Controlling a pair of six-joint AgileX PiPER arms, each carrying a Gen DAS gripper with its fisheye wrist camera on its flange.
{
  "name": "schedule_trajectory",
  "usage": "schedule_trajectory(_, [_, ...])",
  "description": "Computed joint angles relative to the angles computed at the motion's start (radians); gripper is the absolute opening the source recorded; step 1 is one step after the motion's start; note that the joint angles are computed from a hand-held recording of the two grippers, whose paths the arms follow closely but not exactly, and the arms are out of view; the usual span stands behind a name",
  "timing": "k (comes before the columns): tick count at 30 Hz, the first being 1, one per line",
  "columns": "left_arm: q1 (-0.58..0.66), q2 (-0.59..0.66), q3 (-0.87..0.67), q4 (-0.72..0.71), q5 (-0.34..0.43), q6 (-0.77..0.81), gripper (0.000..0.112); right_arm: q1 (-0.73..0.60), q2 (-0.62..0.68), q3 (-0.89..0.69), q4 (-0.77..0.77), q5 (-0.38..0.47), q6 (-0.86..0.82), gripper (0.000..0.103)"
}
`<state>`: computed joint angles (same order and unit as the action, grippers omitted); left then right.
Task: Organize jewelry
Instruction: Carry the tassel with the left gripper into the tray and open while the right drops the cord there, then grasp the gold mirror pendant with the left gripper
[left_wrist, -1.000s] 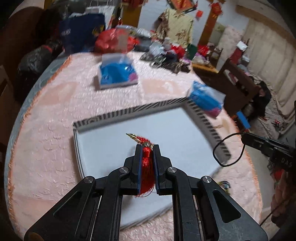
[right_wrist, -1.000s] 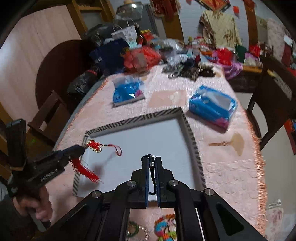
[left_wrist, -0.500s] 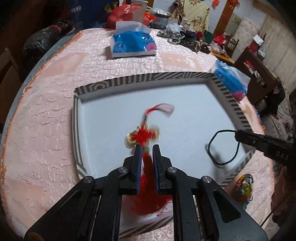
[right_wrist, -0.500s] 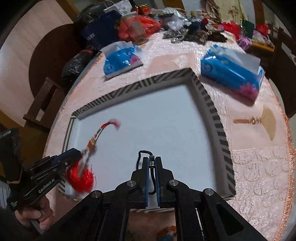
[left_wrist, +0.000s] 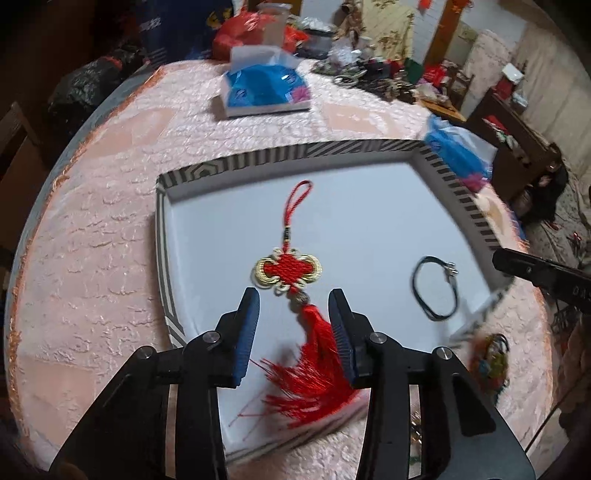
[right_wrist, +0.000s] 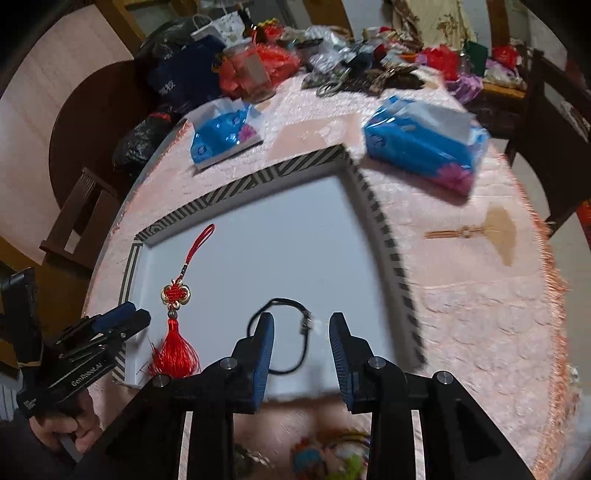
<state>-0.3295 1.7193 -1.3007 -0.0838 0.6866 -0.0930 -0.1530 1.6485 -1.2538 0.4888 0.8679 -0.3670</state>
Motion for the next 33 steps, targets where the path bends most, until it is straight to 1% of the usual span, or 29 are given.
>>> schedule_trajectory(5, [0.001, -0.106, 0.079, -0.153, -0.006, 0.171, 0.038, -0.064, -0.156, 0.139, -0.006, -0.014, -0.025, 0.029])
schedule_trajectory(7, [-0.002, -0.159, 0.126, -0.245, 0.006, 0.28, 0.038, -0.089, -0.212, 0.197, 0.001, -0.009, -0.041, 0.029])
schedule_trajectory(11, [-0.045, -0.225, 0.218, -0.337, 0.03, 0.407, 0.038, -0.159, -0.341, 0.344, 0.001, 0.006, -0.077, 0.029])
schedule_trajectory(14, [-0.093, -0.239, 0.273, -0.386, 0.049, 0.474, 0.038, -0.224, -0.403, 0.427, 0.023, 0.036, -0.108, 0.029])
schedule_trajectory(17, [-0.17, -0.211, 0.29, -0.348, 0.026, 0.446, 0.038, -0.276, -0.468, 0.506, 0.026, 0.065, -0.127, 0.029])
schedule_trajectory(20, [-0.227, -0.16, 0.269, -0.306, 0.001, 0.408, 0.038, -0.312, -0.527, 0.557, 0.028, 0.096, -0.146, 0.029])
schedule_trajectory(22, [-0.26, -0.13, 0.246, -0.247, -0.015, 0.349, 0.038, -0.33, -0.561, 0.579, 0.025, 0.112, -0.155, 0.029])
schedule_trajectory(28, [-0.274, -0.063, 0.214, -0.145, -0.032, 0.243, 0.038, -0.407, -0.624, 0.602, 0.036, 0.168, -0.202, 0.029])
schedule_trajectory(31, [-0.268, -0.062, 0.228, -0.155, -0.054, 0.244, 0.038, -0.449, -0.637, 0.605, 0.042, 0.19, -0.23, 0.029])
schedule_trajectory(33, [-0.261, -0.062, 0.23, -0.172, -0.058, 0.245, 0.035, -0.471, -0.638, 0.607, 0.044, 0.198, -0.248, 0.029])
